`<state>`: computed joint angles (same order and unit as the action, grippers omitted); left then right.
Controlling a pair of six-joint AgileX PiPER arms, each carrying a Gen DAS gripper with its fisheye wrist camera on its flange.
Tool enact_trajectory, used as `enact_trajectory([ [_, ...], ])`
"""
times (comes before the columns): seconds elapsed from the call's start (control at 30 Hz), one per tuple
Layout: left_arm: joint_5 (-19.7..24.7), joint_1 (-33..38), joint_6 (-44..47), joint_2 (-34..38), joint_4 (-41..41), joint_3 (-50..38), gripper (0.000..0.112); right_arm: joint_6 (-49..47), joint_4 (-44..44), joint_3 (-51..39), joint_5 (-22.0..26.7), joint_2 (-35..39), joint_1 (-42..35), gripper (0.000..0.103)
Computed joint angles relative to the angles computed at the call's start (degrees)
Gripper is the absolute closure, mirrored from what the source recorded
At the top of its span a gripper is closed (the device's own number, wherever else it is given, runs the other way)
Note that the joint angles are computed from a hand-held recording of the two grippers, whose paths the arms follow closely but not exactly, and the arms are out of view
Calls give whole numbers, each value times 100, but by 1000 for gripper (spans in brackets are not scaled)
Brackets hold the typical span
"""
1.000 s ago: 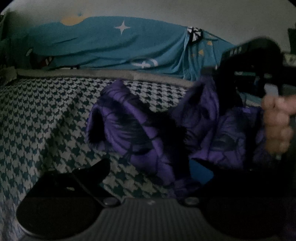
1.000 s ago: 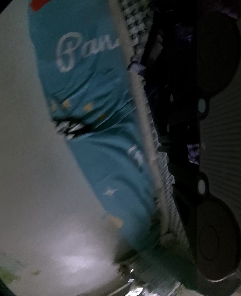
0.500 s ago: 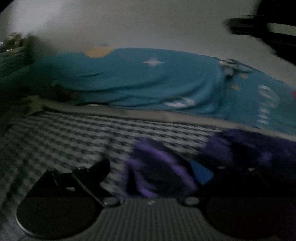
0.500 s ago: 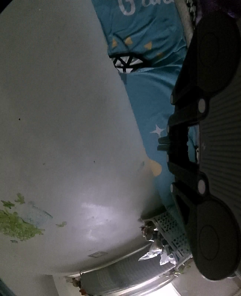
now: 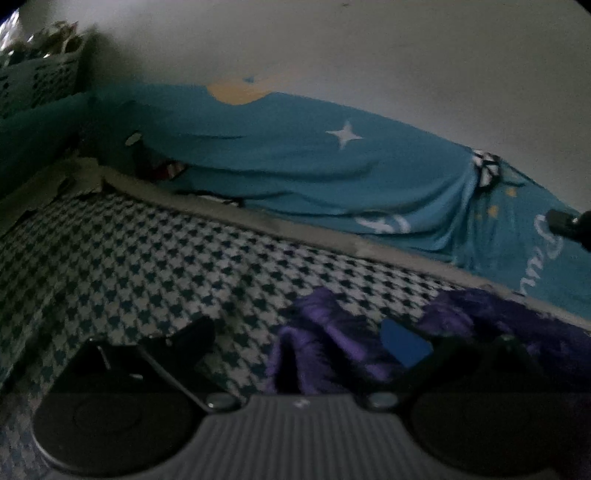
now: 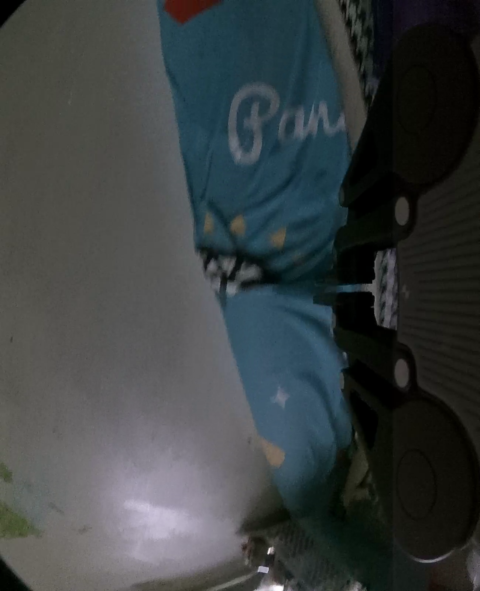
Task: Fold clothes
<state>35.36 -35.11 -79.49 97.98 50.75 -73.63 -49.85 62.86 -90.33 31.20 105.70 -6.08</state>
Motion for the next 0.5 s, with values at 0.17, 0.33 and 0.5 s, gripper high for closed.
enact_trajectory([
  [0.17, -161, -166, 224, 79, -20, -29, 10, 566, -948, -79, -173, 209, -219, 72],
  [0.33, -264, -272, 345, 130, -39, 1, 10, 1427, -2078, -192, -421, 501, -321, 58],
  [0.5, -361, -302, 618, 176, -307, -24, 10, 1623, -2500, -154, -534, 681, -435, 43],
])
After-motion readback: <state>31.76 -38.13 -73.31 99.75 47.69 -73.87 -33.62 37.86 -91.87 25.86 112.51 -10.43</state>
